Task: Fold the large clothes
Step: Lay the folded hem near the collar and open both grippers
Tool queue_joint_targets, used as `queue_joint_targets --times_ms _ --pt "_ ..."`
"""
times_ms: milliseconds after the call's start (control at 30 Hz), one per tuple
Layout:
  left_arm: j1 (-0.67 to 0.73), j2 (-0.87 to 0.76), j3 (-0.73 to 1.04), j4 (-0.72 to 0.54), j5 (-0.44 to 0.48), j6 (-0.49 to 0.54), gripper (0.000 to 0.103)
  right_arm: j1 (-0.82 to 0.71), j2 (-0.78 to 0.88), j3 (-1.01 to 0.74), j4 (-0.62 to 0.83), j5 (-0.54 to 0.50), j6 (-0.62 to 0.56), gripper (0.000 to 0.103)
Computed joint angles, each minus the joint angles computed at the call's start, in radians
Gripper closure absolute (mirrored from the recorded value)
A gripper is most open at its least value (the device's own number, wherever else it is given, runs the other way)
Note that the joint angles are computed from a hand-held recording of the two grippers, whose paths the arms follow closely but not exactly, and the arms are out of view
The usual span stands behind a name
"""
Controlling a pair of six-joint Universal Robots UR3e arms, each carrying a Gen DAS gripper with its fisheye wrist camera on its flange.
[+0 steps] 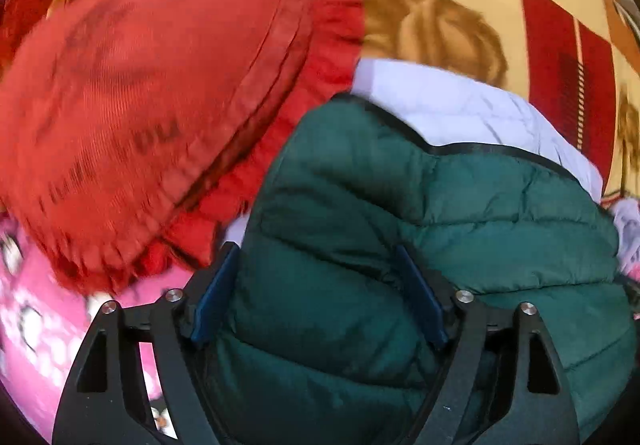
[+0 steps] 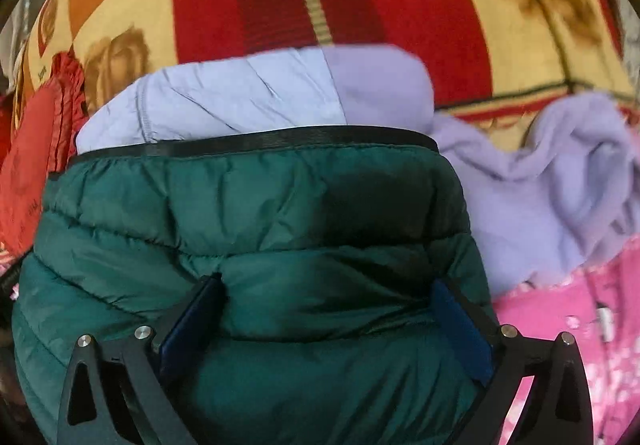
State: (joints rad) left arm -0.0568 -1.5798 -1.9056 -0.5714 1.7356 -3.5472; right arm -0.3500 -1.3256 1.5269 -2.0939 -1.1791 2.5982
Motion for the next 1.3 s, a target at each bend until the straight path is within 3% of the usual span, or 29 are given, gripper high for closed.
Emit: queue_joint_targets --times_ms 233,300,367,467,533,633,700,733,800,900,1033,1133,1233,1300 --pt "0.011 -0.025 0.038 -0.032 -0.014 0.01 0.022 -0.009 0.015 -0.001 -0.014 -0.001 0.011 0.0" --pt "0.045 0.043 0.01 -0.04 -0.047 -0.005 0.022 -0.007 -0.031 -0.003 -0.002 -0.01 0.018 0.004" --pt "0.059 0.125 -0.021 0.0 -0.075 -0.009 0.022 -0.037 -0.121 0.016 0.015 0.042 0.024 0.006" --pt "0.001 0.206 -0.027 0.057 -0.115 0.024 0.022 -0.107 -0.298 0.033 0.185 0.22 -0.064 0.006" --pt "-0.119 0.165 0.028 0.062 -0.037 0.039 0.022 -0.114 -0.427 0.093 0.254 0.267 -0.127 0.006" --pt "-0.243 0.06 0.104 -0.041 0.089 0.039 0.022 -0.068 -0.525 0.217 0.212 0.201 -0.125 0.006" --pt "-0.27 -0.035 0.149 -0.138 0.102 0.025 0.022 -0.013 -0.52 0.282 0.175 0.123 -0.118 0.005" --pt "-0.295 -0.039 0.118 -0.108 0.136 0.021 0.022 0.02 -0.484 0.3 0.162 0.065 -0.13 0.003" --pt "-0.343 -0.075 0.134 -0.088 0.204 0.007 0.022 -0.01 -0.521 0.41 0.075 0.088 -0.199 0.0" --pt "-0.347 -0.084 0.139 -0.092 0.211 -0.01 0.022 -0.006 -0.511 0.401 0.096 0.072 -0.195 0.0" --pt "-0.334 -0.033 0.103 -0.1 0.186 -0.003 0.022 -0.013 -0.496 0.337 0.156 0.058 -0.196 0.0" --pt "-0.29 0.102 0.044 -0.146 0.128 0.029 0.022 -0.124 -0.572 0.306 0.237 0.146 -0.209 0.001" --pt "-0.187 0.287 -0.047 -0.186 0.045 0.082 0.022 -0.273 -0.658 0.307 0.318 0.246 -0.289 0.0" --pt "-0.034 0.459 -0.129 -0.247 -0.067 0.134 0.022 -0.382 -0.696 0.283 0.416 0.288 -0.38 0.0"
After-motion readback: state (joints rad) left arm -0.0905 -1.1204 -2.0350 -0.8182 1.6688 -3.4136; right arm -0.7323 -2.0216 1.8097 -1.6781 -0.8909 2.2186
